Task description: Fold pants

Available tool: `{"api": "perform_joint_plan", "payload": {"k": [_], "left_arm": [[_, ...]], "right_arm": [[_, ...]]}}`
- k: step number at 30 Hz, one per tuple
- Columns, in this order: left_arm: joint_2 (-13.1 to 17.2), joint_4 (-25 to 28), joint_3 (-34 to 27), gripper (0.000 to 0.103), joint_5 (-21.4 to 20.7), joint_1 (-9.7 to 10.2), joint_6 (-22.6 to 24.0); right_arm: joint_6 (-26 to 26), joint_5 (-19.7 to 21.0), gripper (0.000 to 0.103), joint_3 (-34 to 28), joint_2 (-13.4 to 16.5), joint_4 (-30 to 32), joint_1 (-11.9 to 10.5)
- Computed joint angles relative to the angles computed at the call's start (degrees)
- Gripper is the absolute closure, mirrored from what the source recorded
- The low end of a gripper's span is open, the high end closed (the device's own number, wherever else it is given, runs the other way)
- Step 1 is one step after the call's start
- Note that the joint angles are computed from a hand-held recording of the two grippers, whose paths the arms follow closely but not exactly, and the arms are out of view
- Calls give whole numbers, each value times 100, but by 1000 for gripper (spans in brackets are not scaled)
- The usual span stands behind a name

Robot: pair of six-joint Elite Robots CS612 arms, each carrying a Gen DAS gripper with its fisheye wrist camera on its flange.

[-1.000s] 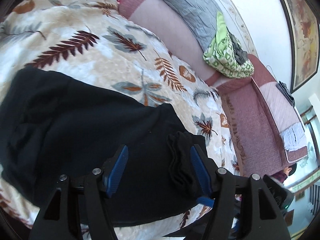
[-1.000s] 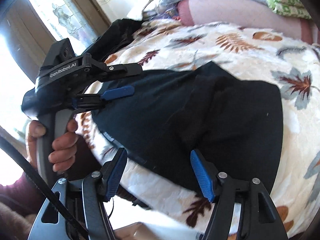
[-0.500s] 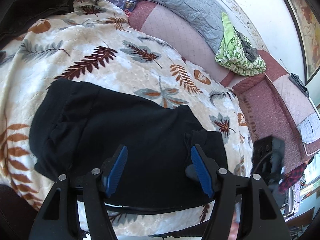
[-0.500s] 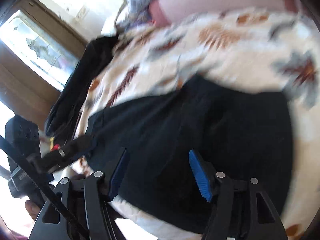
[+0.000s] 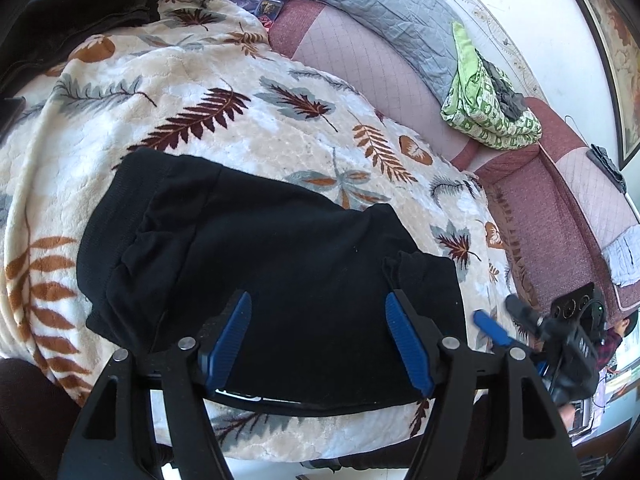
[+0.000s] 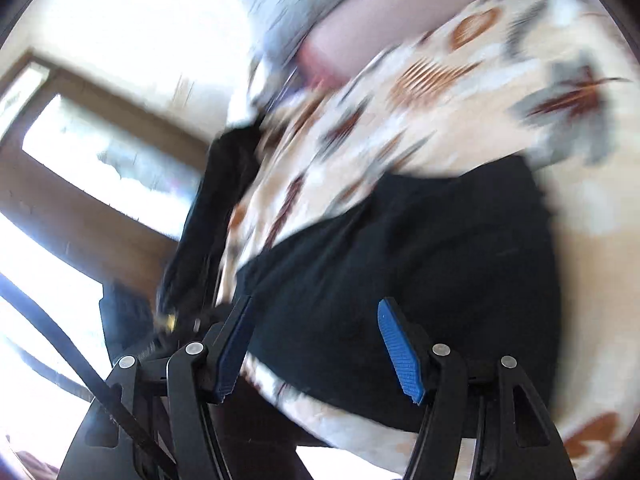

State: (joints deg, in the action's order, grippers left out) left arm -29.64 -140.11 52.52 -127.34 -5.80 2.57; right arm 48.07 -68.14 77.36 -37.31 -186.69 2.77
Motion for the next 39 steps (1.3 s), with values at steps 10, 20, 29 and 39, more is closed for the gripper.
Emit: {"api": "perform_joint_plan", "payload": {"k": [10,20,29,39], "left_arm": [[-113,108,177,34,201,-75,182],[-202,-175,368,34,444,-75,-157],[80,-907,1,33,806,227,-1782],[377,-830,-239,26,627,357,-2280]], "right_arm": [[978,-1198,33,1200,-561,-512,-129],[-309,-1414,33,794,-530,297,78],[-950,-1530,33,481,-447,1159,222],[-2331,-1201,32,-765,-81,2291,432]]}}
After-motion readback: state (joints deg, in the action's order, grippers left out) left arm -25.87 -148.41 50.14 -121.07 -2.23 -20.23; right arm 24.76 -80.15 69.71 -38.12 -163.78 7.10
